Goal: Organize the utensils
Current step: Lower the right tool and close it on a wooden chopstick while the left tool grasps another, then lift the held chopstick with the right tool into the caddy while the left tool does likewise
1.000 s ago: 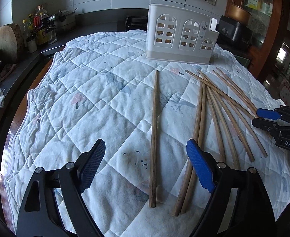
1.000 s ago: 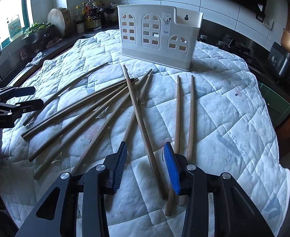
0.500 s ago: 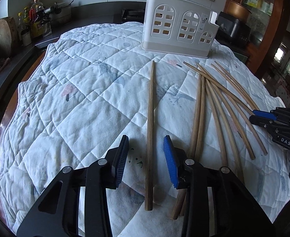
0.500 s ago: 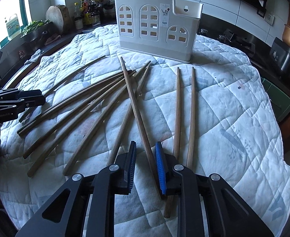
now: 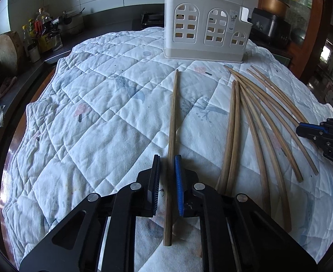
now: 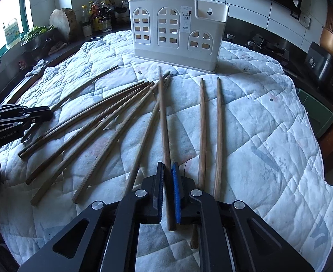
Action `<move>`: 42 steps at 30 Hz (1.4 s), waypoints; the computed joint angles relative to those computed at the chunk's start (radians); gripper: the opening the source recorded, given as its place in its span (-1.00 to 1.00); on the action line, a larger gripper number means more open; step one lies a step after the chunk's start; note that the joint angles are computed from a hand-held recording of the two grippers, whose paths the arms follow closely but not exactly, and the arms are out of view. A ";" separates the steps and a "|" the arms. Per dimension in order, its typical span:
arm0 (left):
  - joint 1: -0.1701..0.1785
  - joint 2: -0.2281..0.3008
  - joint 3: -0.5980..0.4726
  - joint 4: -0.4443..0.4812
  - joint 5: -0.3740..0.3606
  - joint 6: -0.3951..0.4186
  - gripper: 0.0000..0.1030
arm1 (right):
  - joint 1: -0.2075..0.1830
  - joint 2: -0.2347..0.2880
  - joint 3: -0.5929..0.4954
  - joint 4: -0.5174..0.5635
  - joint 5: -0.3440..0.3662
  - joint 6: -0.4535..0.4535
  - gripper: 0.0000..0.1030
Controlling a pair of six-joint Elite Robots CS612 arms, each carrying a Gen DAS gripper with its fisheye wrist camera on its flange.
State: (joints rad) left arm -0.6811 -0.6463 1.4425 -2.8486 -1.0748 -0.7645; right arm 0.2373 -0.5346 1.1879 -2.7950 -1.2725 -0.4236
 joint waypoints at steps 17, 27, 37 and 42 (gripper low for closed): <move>0.020 -0.008 0.023 -0.056 -0.099 0.027 -0.85 | 0.003 -0.047 0.069 -0.088 0.028 0.048 -0.87; 0.028 -0.016 0.014 -0.025 -0.124 0.055 -0.89 | 0.007 -0.061 0.085 -0.114 0.031 0.067 -0.87; 0.027 -0.054 0.057 -0.168 -0.076 0.073 -0.90 | 0.010 -0.072 0.074 -0.176 0.044 0.115 -0.87; 0.036 -0.062 0.052 -0.207 -0.065 0.095 -0.90 | 0.014 -0.070 0.037 -0.190 0.052 0.142 -0.87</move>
